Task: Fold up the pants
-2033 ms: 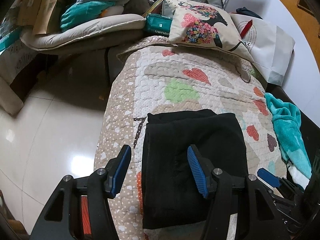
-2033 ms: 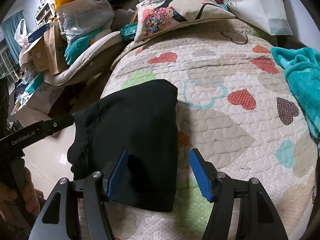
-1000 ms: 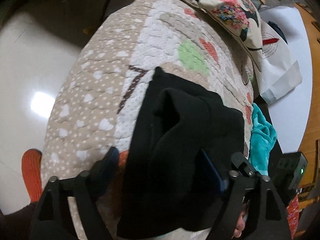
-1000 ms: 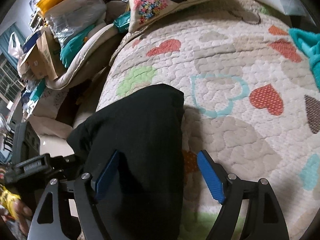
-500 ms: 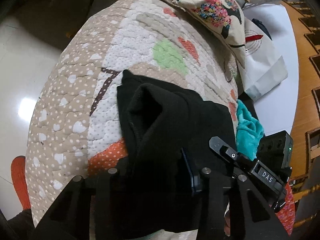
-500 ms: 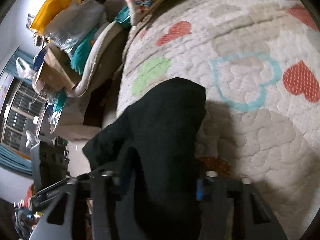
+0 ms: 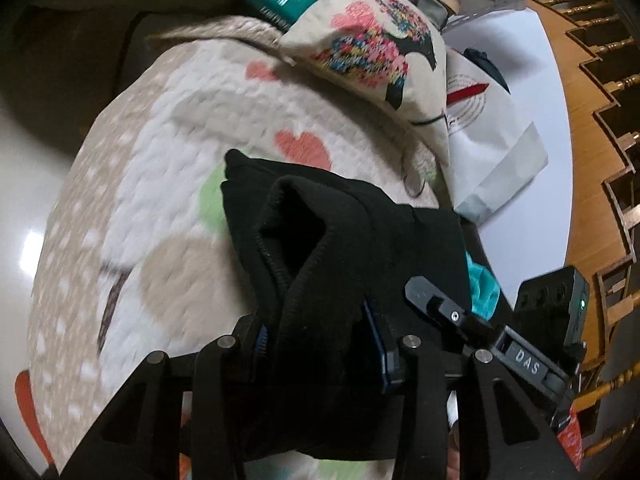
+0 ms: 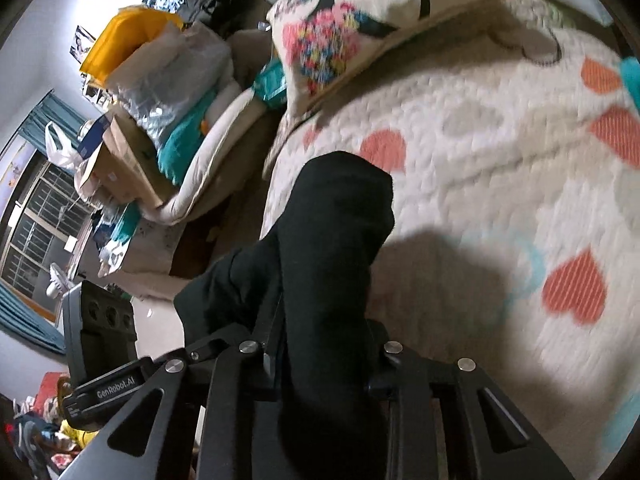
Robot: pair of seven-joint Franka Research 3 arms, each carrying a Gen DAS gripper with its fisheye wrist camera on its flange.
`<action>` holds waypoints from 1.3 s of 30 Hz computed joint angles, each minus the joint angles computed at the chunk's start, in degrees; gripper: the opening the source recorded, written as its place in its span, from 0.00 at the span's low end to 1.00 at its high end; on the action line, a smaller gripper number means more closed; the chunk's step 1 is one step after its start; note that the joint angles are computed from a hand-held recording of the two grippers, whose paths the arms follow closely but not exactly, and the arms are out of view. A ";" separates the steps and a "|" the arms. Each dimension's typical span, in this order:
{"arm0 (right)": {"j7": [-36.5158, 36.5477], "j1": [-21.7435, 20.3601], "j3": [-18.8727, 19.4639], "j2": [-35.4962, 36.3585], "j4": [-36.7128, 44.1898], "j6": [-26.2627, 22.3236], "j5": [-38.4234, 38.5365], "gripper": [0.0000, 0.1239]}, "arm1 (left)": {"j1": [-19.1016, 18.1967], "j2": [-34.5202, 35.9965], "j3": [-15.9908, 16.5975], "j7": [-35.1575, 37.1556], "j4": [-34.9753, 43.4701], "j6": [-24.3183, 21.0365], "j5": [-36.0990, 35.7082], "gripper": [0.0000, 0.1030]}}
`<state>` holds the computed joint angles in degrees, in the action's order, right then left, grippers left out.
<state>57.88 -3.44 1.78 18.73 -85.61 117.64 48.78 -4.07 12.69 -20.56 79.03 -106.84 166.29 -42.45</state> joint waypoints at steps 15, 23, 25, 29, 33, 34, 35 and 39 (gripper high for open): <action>6.54 -0.29 2.20 14.55 19.09 -0.73 -8.48 0.23 | -0.58 12.58 2.21 -17.56 13.10 -3.02 21.39 0.38; 9.21 -0.63 3.23 18.43 23.80 -1.50 -10.88 0.23 | 0.67 14.93 1.11 -21.14 15.34 -4.04 25.75 0.39; 9.52 -0.70 3.36 18.60 23.54 -1.12 -11.06 0.23 | 0.54 15.31 1.44 -22.32 15.84 -4.75 26.58 0.43; 11.60 0.09 2.37 17.69 20.41 1.96 -12.59 0.40 | 1.85 15.02 0.78 -24.56 14.94 -6.52 25.34 0.60; 13.56 -1.42 2.50 14.99 14.46 4.03 -10.62 0.54 | 8.84 14.41 -6.90 -18.56 11.39 -3.18 13.47 0.60; 13.09 -1.85 2.55 13.64 12.44 4.67 -9.80 0.54 | 9.73 13.98 -7.82 -17.68 10.57 -2.60 11.12 0.60; 11.98 -2.05 2.45 11.74 9.71 6.05 -9.17 0.54 | 10.12 13.62 -8.20 -16.98 9.98 -2.21 9.48 0.60; 5.26 -1.47 1.41 3.95 -0.88 11.82 -8.25 0.54 | 7.47 12.56 -4.99 -18.15 9.20 -2.44 10.05 0.60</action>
